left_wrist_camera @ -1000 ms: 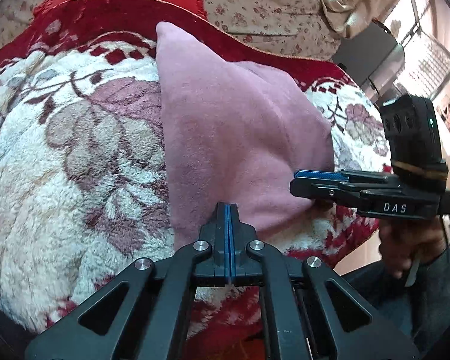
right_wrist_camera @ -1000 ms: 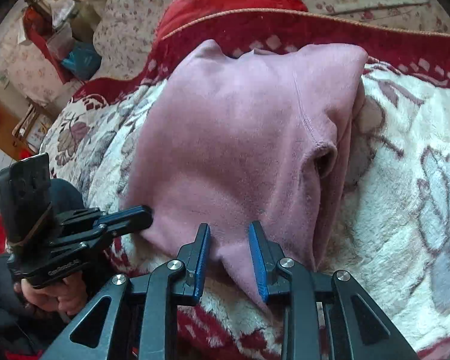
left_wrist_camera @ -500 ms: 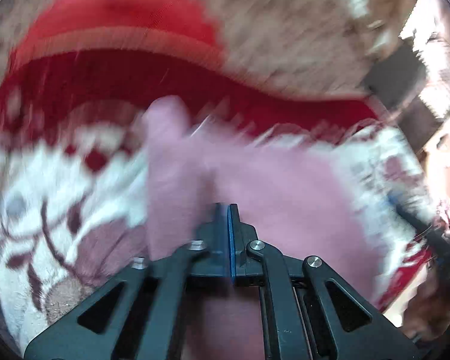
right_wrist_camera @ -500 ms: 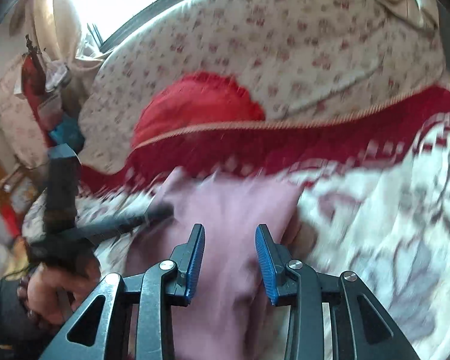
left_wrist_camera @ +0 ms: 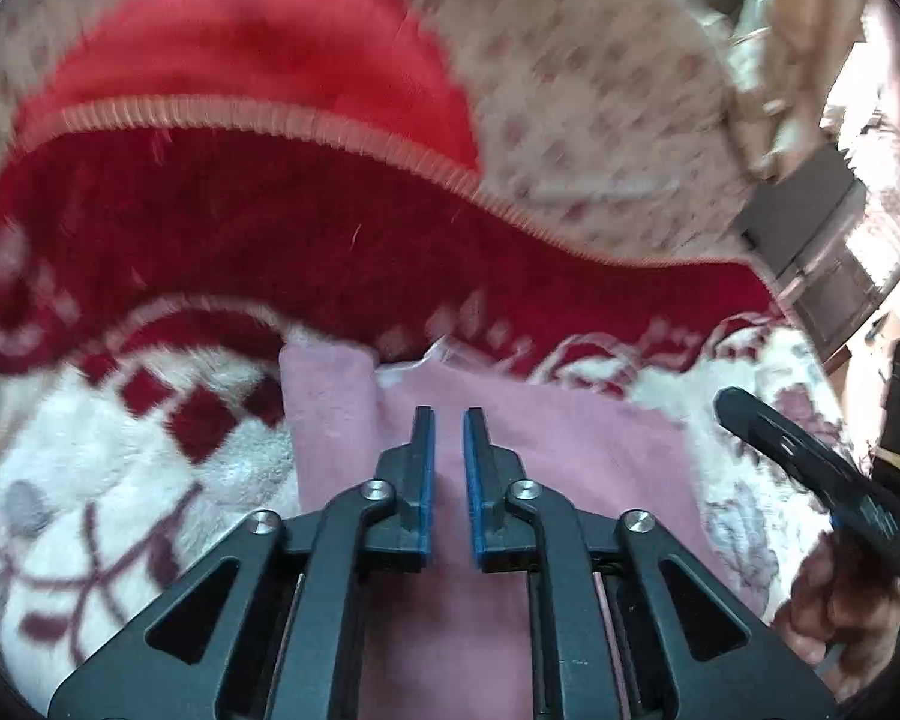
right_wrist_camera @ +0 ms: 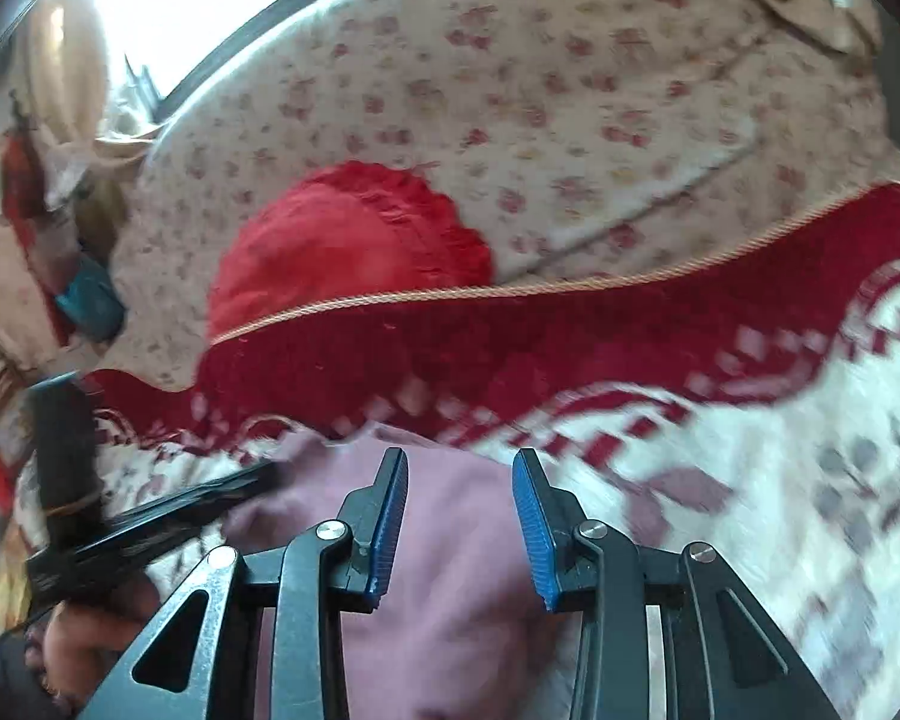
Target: Fold small clothes
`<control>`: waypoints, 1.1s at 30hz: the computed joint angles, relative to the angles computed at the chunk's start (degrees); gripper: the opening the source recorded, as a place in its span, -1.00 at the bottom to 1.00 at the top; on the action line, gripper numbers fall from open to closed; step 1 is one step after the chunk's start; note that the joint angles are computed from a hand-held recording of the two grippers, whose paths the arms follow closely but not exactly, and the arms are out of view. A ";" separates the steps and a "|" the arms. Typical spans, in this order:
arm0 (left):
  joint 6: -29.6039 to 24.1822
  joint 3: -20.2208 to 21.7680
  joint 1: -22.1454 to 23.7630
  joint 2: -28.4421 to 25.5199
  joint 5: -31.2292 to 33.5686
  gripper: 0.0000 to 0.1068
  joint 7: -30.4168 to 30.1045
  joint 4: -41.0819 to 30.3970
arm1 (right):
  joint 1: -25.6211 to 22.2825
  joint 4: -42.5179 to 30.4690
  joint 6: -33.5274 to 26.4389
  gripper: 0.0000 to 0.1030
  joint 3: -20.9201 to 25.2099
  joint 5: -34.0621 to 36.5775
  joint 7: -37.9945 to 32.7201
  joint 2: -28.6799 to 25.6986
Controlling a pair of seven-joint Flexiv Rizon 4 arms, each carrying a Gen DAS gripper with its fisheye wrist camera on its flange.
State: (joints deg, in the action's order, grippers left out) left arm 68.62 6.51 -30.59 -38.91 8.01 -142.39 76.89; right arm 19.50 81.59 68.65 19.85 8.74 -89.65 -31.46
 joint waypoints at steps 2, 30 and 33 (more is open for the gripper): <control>0.64 -2.28 2.51 -0.72 -3.03 -0.84 0.54 2.10 | -0.66 -5.71 -10.29 -0.31 1.80 0.92 -1.20 -3.74; -10.71 6.21 -13.04 4.08 23.16 -0.08 -9.92 -0.43 | 5.85 18.51 -0.25 -0.08 -3.26 -9.91 0.23 9.25; -10.36 4.01 -11.20 5.67 23.15 -0.08 -12.75 0.83 | 4.24 18.07 -0.37 -0.06 -1.57 -7.62 -0.27 9.84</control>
State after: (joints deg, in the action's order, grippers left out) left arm 58.26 10.52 -41.79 -33.24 31.16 -155.14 77.72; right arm 23.74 99.66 68.28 18.27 1.12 -89.91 -21.62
